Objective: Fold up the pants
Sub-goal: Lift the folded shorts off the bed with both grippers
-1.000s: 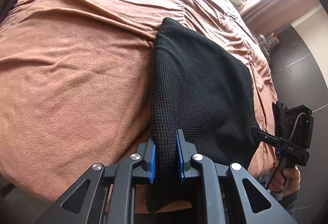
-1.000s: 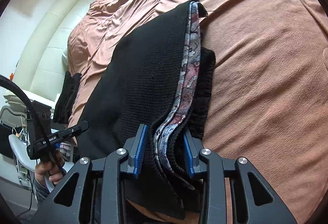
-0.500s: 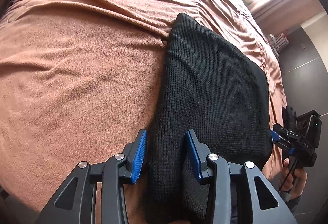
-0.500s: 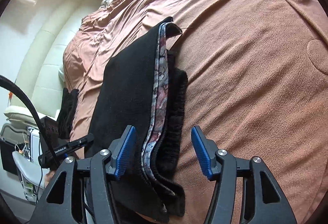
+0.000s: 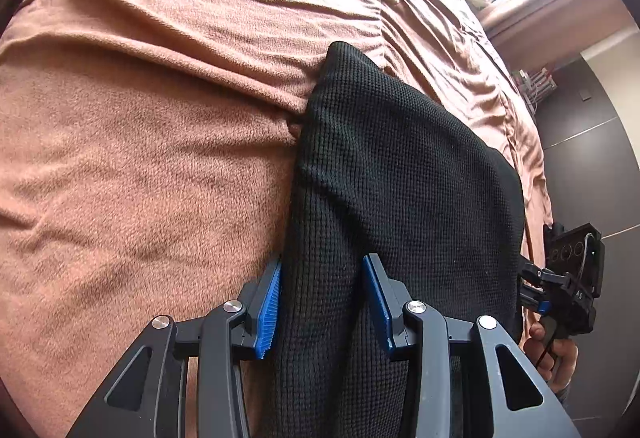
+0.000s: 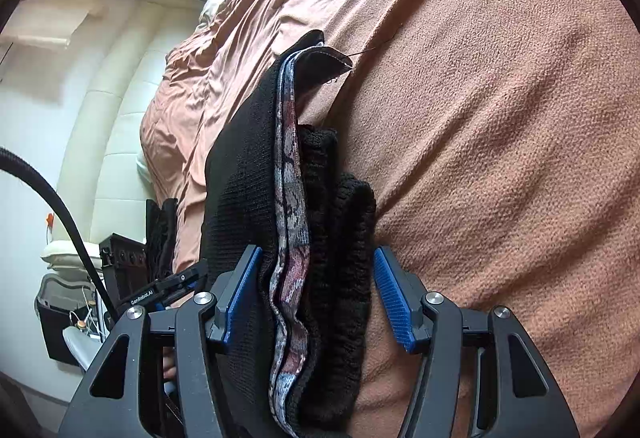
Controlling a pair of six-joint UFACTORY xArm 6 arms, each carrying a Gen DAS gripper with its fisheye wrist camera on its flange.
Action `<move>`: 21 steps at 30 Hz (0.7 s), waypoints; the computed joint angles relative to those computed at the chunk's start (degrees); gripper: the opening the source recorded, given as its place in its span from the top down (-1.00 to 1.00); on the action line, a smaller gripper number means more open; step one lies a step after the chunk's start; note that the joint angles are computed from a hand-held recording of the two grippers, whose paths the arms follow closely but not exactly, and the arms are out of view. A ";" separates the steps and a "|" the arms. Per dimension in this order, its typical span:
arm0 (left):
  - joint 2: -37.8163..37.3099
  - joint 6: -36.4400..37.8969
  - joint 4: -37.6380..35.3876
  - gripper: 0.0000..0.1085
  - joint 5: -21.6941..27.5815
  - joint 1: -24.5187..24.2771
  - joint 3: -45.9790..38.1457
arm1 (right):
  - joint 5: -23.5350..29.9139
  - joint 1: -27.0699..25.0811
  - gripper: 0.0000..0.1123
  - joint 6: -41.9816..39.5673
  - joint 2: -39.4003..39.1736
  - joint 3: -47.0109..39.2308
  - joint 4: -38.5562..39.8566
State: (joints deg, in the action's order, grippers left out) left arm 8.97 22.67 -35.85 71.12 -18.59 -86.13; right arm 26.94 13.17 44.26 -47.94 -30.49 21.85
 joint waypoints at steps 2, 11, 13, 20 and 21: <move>1.85 -0.11 -0.93 0.23 0.36 -0.11 -1.98 | -0.85 -0.28 0.00 -1.92 0.58 0.16 2.04; 10.19 -2.08 -6.77 0.23 3.04 0.01 -11.80 | -0.12 0.26 0.27 -2.47 0.49 -1.68 -1.27; 11.21 -2.81 -7.28 0.25 3.29 -0.06 -13.09 | -0.06 0.52 0.27 -3.34 0.08 -1.68 -1.17; 11.65 -2.43 -6.56 0.32 2.82 -1.12 -13.77 | -3.71 -0.33 -0.04 -7.44 1.76 -0.15 6.51; 11.60 -2.39 -6.44 0.38 2.69 -1.15 -13.72 | -2.92 -0.39 -0.04 -6.12 2.09 -0.43 4.58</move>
State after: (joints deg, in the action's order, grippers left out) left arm 20.57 20.28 -42.30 73.82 -19.74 -99.85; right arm 24.02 12.78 38.14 -45.84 -30.92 26.44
